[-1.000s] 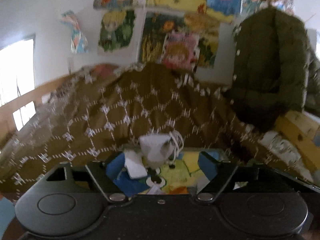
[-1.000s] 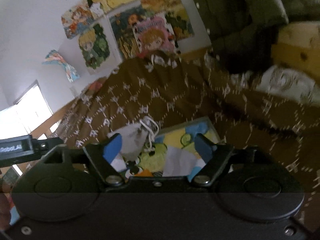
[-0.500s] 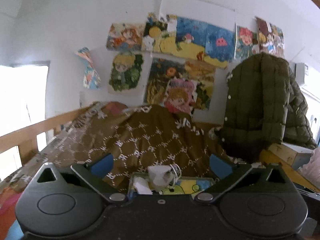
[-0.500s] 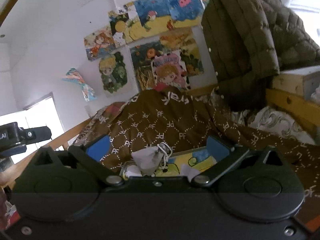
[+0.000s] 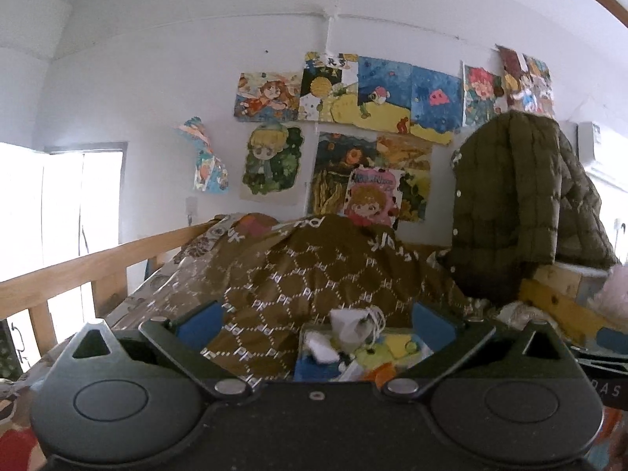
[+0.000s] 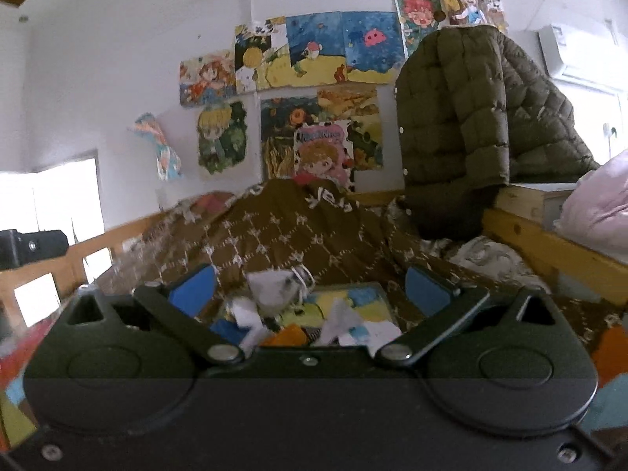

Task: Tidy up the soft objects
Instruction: 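Lift both tools away from the tray and back over the pile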

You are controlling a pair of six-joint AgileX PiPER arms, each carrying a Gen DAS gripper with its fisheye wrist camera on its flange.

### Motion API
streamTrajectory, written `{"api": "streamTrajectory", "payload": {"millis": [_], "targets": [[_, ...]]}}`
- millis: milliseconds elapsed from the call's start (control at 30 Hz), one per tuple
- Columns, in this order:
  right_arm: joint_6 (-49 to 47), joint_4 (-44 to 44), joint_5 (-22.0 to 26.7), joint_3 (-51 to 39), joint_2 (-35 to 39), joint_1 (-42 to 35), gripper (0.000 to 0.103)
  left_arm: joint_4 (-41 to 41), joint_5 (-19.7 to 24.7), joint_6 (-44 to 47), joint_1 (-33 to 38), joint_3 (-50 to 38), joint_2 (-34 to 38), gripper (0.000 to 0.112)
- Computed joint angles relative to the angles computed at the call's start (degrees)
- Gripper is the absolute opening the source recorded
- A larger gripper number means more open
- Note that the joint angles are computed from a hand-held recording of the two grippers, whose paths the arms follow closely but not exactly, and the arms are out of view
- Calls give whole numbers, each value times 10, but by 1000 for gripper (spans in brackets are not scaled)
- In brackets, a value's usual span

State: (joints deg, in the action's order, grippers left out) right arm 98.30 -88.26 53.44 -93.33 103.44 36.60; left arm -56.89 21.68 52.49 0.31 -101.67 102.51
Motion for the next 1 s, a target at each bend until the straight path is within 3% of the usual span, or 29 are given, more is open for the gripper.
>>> {"api": "streamTrajectory", "payload": {"millis": [167,367,600,733,1000], "targets": [[-1,22,50,34,-5,44,102,-60,17,93,25,75,-31,102],[-22,71,85,46,-9,78,102,-41,26,135,39,126,-43,102],[-46,125,94,42,-1,86,102,66,31,69,45,137,-29,102],[-57,147,100,34,8,90,103,149,45,-13,47,127,-15,102],[-95,183,83,17,27,76,102,269,65,-119,37,86,16,102]]}}
